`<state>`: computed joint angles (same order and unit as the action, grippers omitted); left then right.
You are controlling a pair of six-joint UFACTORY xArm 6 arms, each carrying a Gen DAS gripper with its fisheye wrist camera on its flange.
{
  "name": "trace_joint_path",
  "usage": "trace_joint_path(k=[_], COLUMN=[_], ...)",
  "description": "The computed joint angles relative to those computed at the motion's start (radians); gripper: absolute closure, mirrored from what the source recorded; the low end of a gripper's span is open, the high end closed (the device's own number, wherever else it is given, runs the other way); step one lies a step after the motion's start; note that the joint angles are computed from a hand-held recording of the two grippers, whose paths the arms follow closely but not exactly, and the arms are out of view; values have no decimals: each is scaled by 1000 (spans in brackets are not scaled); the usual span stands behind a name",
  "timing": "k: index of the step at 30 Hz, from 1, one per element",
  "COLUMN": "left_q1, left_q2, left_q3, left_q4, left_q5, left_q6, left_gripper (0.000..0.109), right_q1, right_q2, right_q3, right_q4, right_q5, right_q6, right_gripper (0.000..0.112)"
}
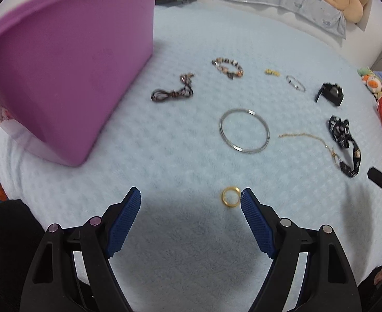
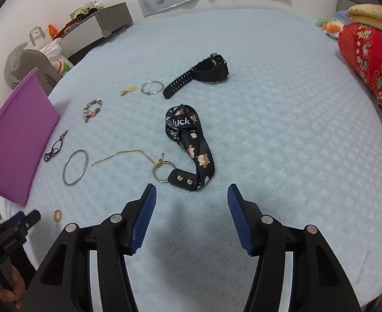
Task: Organize jewelry
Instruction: 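Grasp the black 'luck' lanyard with the right tool while the left grasps the gold ring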
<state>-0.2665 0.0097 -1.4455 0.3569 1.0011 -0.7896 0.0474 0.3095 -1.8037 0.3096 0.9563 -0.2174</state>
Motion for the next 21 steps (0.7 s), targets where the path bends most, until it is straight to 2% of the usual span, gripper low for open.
trace_joint_path(k=[11, 21], left_q1=[-11, -32], left_q2=[56, 134], left_q3=[-22, -89], left_q4=[-26, -10], left_q5=[8, 10], left_q6=[23, 6], left_gripper=[31, 31], right_q1=[5, 12], right_q2=[100, 169], right_q3=[-89, -158], right_q4=[-12, -34], right_q5=[22, 29], right_q6=[-13, -24], right_gripper=[51, 50])
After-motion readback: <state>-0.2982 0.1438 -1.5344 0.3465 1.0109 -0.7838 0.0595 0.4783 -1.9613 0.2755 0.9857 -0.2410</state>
